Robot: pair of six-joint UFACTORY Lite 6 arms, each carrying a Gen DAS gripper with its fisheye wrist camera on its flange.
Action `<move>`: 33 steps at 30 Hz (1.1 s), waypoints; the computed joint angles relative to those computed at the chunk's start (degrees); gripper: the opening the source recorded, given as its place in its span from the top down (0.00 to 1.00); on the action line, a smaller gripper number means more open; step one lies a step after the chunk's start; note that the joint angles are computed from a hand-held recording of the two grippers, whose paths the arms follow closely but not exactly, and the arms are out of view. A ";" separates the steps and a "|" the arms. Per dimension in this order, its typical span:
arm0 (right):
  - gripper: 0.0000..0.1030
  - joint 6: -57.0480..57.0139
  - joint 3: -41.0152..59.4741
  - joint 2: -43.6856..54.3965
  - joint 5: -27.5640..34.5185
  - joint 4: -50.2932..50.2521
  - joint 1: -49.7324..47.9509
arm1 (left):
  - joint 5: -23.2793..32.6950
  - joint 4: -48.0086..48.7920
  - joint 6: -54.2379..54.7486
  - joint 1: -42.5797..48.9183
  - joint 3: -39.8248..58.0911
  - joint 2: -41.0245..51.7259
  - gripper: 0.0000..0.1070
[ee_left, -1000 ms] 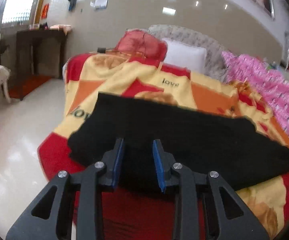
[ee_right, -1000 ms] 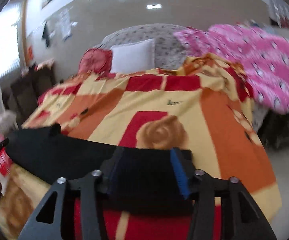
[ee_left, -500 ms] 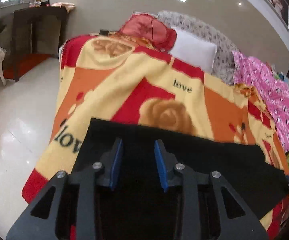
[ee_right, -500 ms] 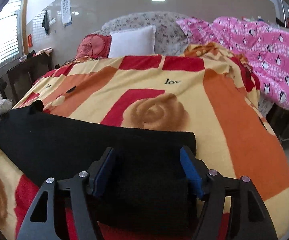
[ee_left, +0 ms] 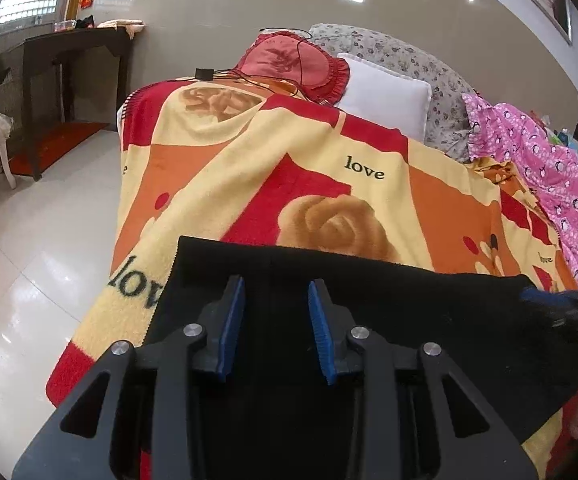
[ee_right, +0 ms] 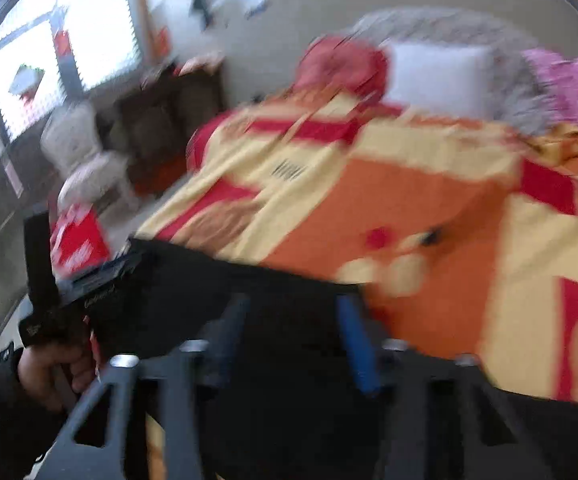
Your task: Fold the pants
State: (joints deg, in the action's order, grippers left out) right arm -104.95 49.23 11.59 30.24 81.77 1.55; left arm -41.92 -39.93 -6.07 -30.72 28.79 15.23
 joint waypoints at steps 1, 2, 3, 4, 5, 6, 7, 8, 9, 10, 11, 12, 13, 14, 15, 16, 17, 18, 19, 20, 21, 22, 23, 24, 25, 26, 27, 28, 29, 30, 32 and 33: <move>0.75 0.60 1.55 2.15 -3.13 -0.79 1.57 | 0.15 0.19 0.16 0.19 0.84 0.70 0.72; 0.78 3.41 4.36 5.42 -5.81 -3.22 1.01 | -0.23 0.14 0.22 -0.01 0.58 0.67 0.72; 0.97 4.64 5.80 7.63 -6.09 -3.25 -0.44 | -0.66 -0.14 0.35 -0.29 0.59 0.90 0.72; 1.00 5.90 8.01 10.03 -3.98 -2.88 -3.21 | -1.11 -0.64 0.62 -0.61 0.85 1.36 0.71; 1.00 8.72 10.06 11.85 -1.39 -4.21 -5.92 | -1.50 -1.72 1.31 -1.10 1.16 1.79 0.71; 1.00 9.82 10.91 12.65 0.15 -5.34 -7.34 | -1.49 -2.62 1.97 -1.38 1.66 2.14 0.71; 1.00 9.64 10.35 12.04 0.13 -5.69 -7.57 | -1.29 -3.72 2.94 -1.64 2.08 2.32 0.71; 1.00 8.04 8.43 10.09 -0.65 -4.10 -7.52 | -0.73 -4.76 4.25 -1.76 2.61 2.32 0.71; 0.92 4.12 4.78 6.34 0.06 -0.12 -8.40 | -0.08 -5.63 5.40 -1.83 3.02 2.13 0.71; 0.89 0.61 1.22 2.73 2.26 2.55 -10.03 | 0.90 -6.70 6.29 -1.88 2.95 1.11 0.71; 0.86 -0.91 -0.42 1.42 5.32 2.83 -11.51 | 1.76 -8.33 6.88 -2.23 2.68 -0.11 0.71; 0.83 -0.86 -1.46 0.92 8.35 0.89 -13.18 | 2.12 -11.32 7.78 -3.38 2.25 -1.76 0.72; 0.81 -0.04 -2.02 1.43 9.99 -1.55 -14.52 | 1.05 -14.65 8.58 -5.82 1.23 -4.04 0.72; 0.81 1.48 -1.83 2.75 9.91 -4.05 -15.57 | -1.04 -17.34 9.54 -9.38 0.62 -5.85 0.71; 0.81 0.98 -1.14 4.90 10.75 -5.14 -16.99 | -2.58 -19.65 10.89 -13.35 1.19 -6.51 0.68; 0.81 0.35 -0.59 6.25 11.29 -4.86 -17.34 | -2.62 -20.43 12.28 -17.83 3.81 -5.20 0.65; 0.82 -0.24 0.94 8.99 13.61 -4.90 -19.76 | -1.40 -21.02 14.06 -19.92 6.51 -3.49 0.63; 0.85 1.48 3.79 12.43 17.48 -6.08 -22.77 | 1.03 -20.11 15.16 -21.28 9.79 -0.98 0.62; 0.85 3.57 6.00 14.46 19.99 -7.85 -25.27 | 4.04 -17.25 13.88 -21.72 13.18 2.26 0.62; 0.85 6.95 9.57 17.65 22.75 -9.35 -28.52 | 7.69 -14.29 10.76 -21.59 16.91 6.20 0.63; 0.85 8.55 11.58 19.13 24.16 -10.45 -31.21 | 9.38 -13.73 10.04 -21.39 18.94 8.48 0.63; 0.85 9.41 12.98 20.04 24.56 -11.11 -33.00 | 8.67 -15.57 11.71 -21.98 19.97 9.75 0.61; 0.85 10.18 15.74 21.77 25.67 -12.62 -37.01 | 8.25 -15.04 11.04 -21.99 19.34 9.07 0.59; 0.85 10.68 17.91 23.02 26.87 -14.09 -40.47 | 8.18 -12.27 8.01 -21.40 18.46 8.83 0.59; 0.85 10.77 19.58 23.99 27.41 -15.00 -42.88 | 7.98 -10.53 6.08 -21.02 17.95 9.01 0.59; 0.85 10.39 23.35 26.05 27.82 -16.03 -47.41 | 7.76 -10.77 6.55 -21.09 18.15 9.25 0.58; 0.85 9.83 25.98 27.40 26.48 -16.03 -50.04 | 8.08 -12.46 8.68 -21.27 18.74 9.41 0.56; 0.85 9.99 29.11 28.61 25.35 -16.24 -52.31 | 8.18 -14.30 11.15 -21.72 19.60 9.95 0.52; 0.85 10.94 32.51 30.36 24.34 -16.10 -54.84 | 8.37 -16.02 13.06 -22.28 20.75 10.61 0.51; 0.84 12.39 35.46 31.72 23.52 -15.63 -56.49 | 8.43 -17.32 14.46 -22.68 21.25 10.80 0.49; 0.80 12.03 38.39 32.03 25.04 -15.50 -60.54 | 8.55 -17.77 14.96 -22.84 21.48 10.79 0.48; 0.80 11.32 39.41 31.92 27.10 -16.14 -61.51 | 8.64 -17.32 14.59 -22.74 21.64 10.88 0.46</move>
